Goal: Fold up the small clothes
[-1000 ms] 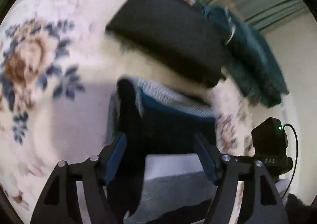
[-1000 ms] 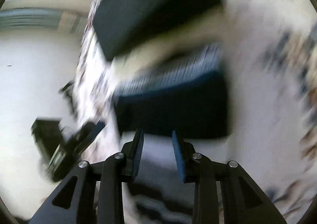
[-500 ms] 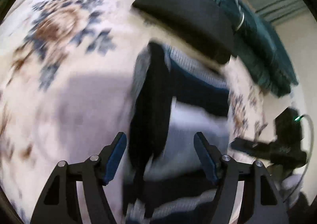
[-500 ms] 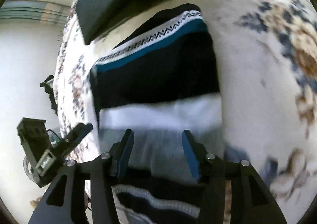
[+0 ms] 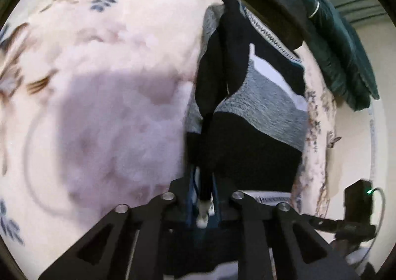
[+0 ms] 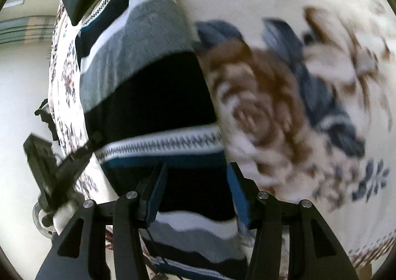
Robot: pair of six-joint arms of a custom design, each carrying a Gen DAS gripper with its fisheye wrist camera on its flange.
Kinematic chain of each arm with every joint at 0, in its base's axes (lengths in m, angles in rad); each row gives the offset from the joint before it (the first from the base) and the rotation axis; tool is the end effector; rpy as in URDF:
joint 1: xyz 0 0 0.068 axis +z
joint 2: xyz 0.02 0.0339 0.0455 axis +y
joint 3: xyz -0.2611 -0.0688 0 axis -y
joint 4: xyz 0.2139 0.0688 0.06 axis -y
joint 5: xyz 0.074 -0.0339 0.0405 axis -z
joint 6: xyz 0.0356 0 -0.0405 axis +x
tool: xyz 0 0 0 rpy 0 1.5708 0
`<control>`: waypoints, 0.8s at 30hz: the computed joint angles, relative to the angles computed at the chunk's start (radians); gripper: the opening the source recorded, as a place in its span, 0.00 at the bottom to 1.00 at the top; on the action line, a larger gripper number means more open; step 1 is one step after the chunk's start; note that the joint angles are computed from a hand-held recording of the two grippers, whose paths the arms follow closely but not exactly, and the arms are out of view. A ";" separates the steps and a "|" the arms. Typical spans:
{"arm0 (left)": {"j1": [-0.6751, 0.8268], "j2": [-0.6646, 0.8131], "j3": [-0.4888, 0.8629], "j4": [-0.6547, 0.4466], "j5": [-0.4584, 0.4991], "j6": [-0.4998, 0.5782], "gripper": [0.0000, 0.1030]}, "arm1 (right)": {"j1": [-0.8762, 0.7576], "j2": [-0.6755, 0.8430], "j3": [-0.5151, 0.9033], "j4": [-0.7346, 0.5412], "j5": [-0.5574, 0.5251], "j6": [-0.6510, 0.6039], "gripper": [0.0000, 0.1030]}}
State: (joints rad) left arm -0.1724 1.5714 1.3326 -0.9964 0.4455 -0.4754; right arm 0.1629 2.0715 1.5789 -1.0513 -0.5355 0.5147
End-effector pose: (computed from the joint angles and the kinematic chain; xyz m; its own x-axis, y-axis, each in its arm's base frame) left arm 0.2704 -0.0627 0.2821 -0.9619 -0.2517 -0.1066 -0.1638 0.8429 -0.5125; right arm 0.3572 0.0771 0.1897 -0.9339 0.2755 0.2277 0.3524 0.8166 0.4572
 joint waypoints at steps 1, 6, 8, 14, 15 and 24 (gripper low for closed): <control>0.001 -0.037 0.000 -0.039 -0.009 0.001 0.34 | -0.009 -0.028 -0.037 0.000 -0.004 -0.005 0.51; -0.089 -0.302 -0.110 -0.168 -0.014 -0.110 0.56 | -0.014 -0.180 -0.279 0.015 -0.053 -0.023 0.57; -0.159 -0.416 -0.179 -0.244 -0.029 -0.172 0.56 | -0.016 -0.251 -0.397 0.014 -0.064 -0.052 0.59; -0.576 -0.691 -0.432 -0.271 -0.125 -0.597 0.56 | 0.046 -0.427 -0.869 0.205 -0.215 0.002 0.59; -0.643 -0.726 -0.476 -0.246 -0.135 -0.672 0.56 | 0.058 -0.448 -0.947 0.268 -0.248 0.033 0.59; -0.967 -0.817 -0.562 -0.080 -0.274 -0.988 0.59 | 0.270 -0.444 -1.351 1.116 -0.452 0.595 0.59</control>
State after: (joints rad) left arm -1.1398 0.7548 0.7705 -1.0768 0.1716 -1.4638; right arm 0.4332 1.6270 0.2277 0.0644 -0.9876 1.1101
